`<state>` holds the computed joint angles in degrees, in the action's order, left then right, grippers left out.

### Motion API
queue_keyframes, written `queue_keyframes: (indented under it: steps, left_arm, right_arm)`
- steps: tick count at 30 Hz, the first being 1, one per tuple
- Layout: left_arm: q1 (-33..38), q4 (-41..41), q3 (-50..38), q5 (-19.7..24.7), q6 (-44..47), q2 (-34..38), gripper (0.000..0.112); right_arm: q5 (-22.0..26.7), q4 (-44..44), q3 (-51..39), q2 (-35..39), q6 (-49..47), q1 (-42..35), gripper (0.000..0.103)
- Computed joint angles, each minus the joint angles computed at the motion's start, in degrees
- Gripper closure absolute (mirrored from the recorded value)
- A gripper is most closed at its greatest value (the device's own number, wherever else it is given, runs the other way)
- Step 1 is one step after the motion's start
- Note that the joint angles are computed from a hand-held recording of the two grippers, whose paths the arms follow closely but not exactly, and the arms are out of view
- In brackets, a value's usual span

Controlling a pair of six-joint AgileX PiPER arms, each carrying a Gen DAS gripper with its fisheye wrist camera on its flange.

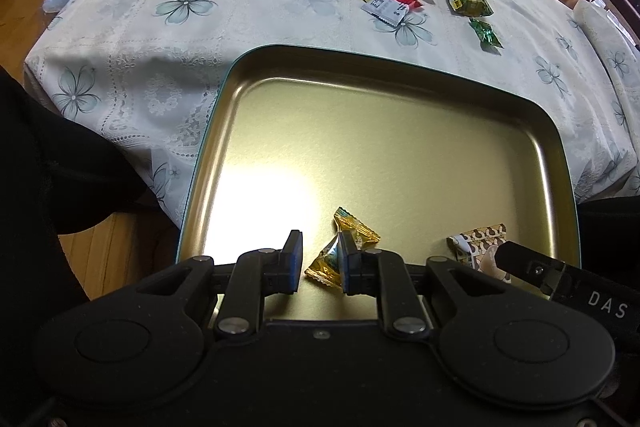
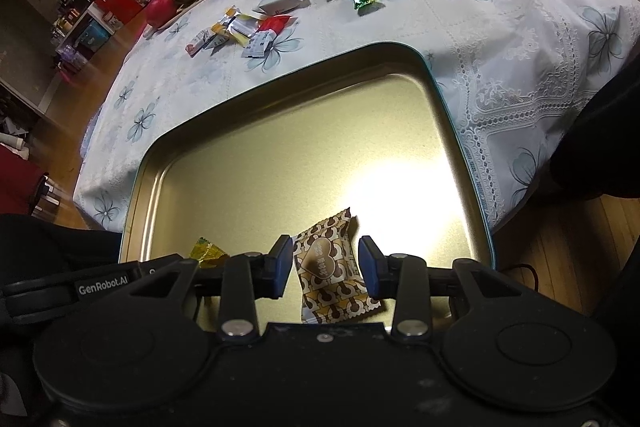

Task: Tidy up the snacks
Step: 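Open left tool to drop the gold candy while right tool releases the brown packet in the tray, then lift both open tools away from the tray back over the table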

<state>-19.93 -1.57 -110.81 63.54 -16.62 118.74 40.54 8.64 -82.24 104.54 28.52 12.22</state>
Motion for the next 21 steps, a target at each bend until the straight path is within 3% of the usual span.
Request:
queue_keyframes:
  steps: [13,21]
  left_arm:
    - [-0.7,0.64,-0.17,2.55,0.27,-0.2,0.085]
    - [-0.78,0.24,1.79,1.77,0.26,-1.48,0.085]
  right_arm:
    - [0.8,1.78,-0.24,-0.06,-1.19,-0.57,0.065]
    - [2.27,3.56,-0.32,-0.22,-1.87,-1.08,0.065]
